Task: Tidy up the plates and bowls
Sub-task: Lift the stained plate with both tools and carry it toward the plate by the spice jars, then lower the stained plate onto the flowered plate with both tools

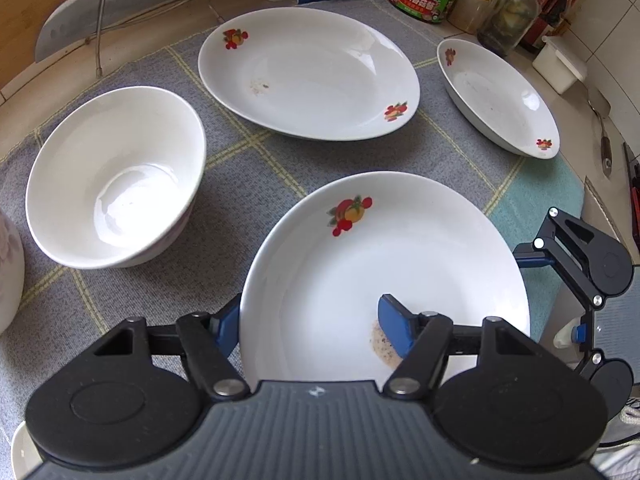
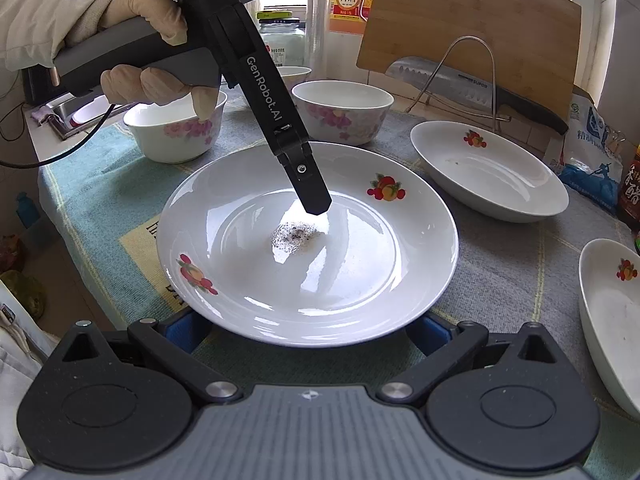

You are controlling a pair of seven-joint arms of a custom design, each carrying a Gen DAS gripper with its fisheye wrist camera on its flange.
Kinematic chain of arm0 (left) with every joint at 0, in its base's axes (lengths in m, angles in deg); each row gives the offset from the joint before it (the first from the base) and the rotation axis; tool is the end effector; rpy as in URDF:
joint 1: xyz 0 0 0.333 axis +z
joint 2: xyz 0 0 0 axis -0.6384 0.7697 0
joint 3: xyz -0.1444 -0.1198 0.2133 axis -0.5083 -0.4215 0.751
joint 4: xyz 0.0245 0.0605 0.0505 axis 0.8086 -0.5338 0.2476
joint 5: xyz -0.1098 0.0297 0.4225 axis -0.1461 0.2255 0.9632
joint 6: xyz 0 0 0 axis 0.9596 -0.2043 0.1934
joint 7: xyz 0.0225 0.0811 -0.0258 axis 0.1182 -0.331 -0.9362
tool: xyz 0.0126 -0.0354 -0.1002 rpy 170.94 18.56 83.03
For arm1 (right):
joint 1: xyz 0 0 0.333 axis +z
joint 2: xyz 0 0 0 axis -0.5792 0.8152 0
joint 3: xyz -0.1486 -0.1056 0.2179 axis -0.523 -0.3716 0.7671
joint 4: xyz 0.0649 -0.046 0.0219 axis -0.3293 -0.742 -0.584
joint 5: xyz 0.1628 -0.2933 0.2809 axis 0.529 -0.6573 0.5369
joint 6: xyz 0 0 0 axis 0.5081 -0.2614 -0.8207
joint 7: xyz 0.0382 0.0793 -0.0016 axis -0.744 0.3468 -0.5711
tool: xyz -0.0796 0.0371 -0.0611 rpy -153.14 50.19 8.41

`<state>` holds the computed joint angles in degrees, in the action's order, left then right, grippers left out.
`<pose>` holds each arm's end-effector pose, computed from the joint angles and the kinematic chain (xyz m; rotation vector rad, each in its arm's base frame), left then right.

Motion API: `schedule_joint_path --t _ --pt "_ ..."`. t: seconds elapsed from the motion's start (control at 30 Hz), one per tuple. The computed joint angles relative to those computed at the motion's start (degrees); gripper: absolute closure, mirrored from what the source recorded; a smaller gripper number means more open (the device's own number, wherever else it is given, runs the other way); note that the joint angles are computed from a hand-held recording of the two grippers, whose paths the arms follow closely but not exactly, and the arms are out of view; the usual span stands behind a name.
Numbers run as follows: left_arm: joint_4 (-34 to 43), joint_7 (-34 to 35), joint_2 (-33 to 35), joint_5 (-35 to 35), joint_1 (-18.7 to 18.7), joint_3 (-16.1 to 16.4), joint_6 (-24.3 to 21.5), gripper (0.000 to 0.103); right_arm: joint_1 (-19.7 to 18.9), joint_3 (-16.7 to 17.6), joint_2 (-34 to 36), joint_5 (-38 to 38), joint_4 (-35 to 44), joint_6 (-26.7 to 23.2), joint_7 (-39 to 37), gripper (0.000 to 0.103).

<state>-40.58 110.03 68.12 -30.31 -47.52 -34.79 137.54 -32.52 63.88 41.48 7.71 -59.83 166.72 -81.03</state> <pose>0.7056 -0.2444 0.3933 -1.6304 2.5689 -0.6171 0.5855 0.0029 0.3236 -2.2340 0.7731 -0.3916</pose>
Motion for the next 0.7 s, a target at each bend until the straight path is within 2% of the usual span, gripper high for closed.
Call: schedule_joint_path --t 0.1,0.23,0.7 --pt "1.98 1.19 0.97 0.47 0.02 -0.07 -2.4 0.036 -0.03 0.02 0.17 -0.14 0.17 -0.06 0.2 0.0" --pt "3.05 1.18 1.38 1.06 -0.13 0.23 -3.8 0.044 0.0 0.13 0.14 -0.51 0.14 0.12 0.83 0.0" --pt "4.49 2.1 1.25 0.45 -0.65 -0.29 -3.97 0.044 -0.61 -0.87 -1.37 -4.47 0.56 -1.54 4.14 0.0"
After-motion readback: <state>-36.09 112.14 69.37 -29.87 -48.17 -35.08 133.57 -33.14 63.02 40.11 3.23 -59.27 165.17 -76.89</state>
